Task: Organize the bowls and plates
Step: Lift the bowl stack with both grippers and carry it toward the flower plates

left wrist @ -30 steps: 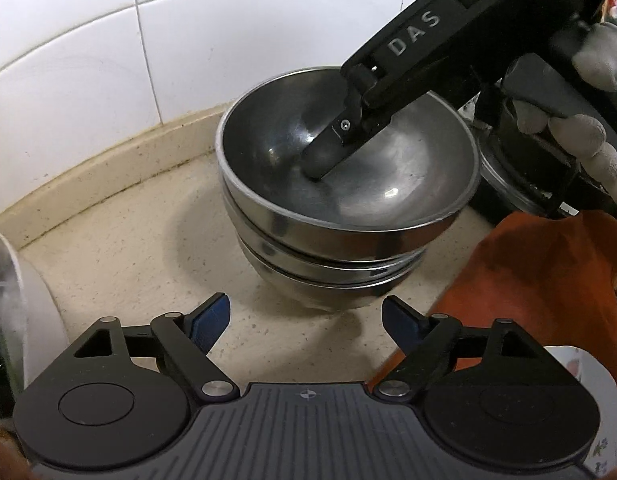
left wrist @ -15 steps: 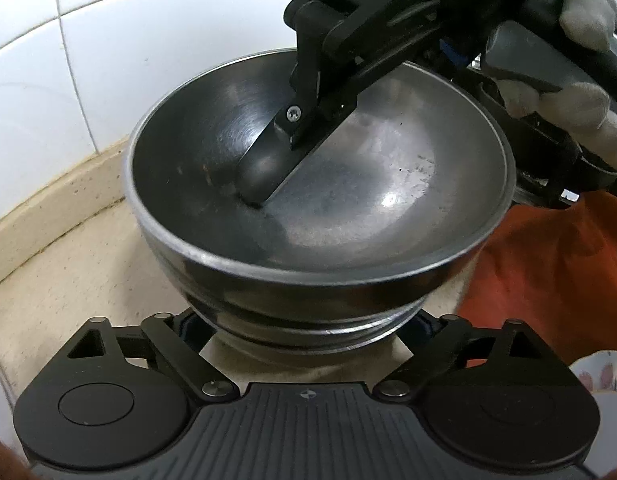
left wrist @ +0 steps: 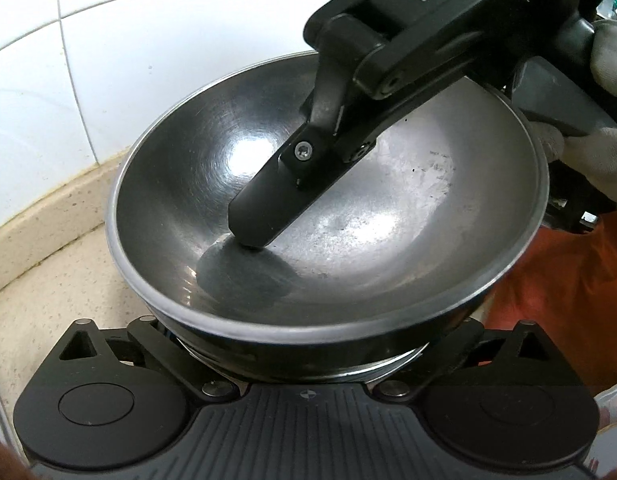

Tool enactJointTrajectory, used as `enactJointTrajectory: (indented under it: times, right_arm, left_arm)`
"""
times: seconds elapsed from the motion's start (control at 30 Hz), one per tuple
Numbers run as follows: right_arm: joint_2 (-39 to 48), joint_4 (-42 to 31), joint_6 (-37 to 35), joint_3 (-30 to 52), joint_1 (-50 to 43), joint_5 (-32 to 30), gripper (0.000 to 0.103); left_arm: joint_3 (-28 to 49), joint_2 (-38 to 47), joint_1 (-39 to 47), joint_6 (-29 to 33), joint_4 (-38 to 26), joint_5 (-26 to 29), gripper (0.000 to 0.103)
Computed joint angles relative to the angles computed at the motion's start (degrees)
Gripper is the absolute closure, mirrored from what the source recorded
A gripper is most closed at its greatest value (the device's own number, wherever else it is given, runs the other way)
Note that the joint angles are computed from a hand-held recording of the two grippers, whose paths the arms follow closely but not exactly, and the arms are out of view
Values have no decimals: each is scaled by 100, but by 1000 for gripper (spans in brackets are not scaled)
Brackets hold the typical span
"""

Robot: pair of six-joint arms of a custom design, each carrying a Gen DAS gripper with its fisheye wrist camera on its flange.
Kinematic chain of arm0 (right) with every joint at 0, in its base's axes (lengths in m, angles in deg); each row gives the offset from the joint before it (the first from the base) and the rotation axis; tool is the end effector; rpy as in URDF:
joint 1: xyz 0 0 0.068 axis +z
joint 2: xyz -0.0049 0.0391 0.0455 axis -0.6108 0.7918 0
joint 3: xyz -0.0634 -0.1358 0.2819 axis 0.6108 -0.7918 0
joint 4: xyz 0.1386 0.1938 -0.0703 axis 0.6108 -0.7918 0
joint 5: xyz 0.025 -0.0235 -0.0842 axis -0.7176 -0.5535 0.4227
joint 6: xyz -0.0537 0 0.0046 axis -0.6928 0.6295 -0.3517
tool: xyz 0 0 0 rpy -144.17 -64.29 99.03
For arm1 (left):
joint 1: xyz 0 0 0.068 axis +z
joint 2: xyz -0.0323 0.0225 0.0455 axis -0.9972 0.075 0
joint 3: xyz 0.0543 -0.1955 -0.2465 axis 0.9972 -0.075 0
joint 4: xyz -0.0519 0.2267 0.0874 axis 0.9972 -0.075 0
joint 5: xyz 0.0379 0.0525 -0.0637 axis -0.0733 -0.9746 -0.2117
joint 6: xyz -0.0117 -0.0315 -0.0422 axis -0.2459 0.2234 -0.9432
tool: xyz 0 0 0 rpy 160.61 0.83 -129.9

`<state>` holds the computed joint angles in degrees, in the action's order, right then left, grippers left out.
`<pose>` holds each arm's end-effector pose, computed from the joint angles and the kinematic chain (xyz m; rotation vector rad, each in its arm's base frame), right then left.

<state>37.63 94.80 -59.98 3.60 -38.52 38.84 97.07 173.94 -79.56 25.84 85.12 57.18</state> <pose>0.2982 0.0124 0.1467 0.2294 2.5005 0.7504 0.3550 0.0142 0.0882 1.2851 2.0281 -0.5120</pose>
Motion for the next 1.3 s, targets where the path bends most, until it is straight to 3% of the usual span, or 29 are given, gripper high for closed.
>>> enactJointTrajectory:
  times: [0.77,1.3]
  right_arm:
    - [-67,291,353,41,83,314,37]
    - [-726,220,396,151,212,471,37]
  left_arm:
    - [-387,-348,-480,-928,682,-270,2]
    - [-1366,-1691,-380,-1270,1162,-244,2]
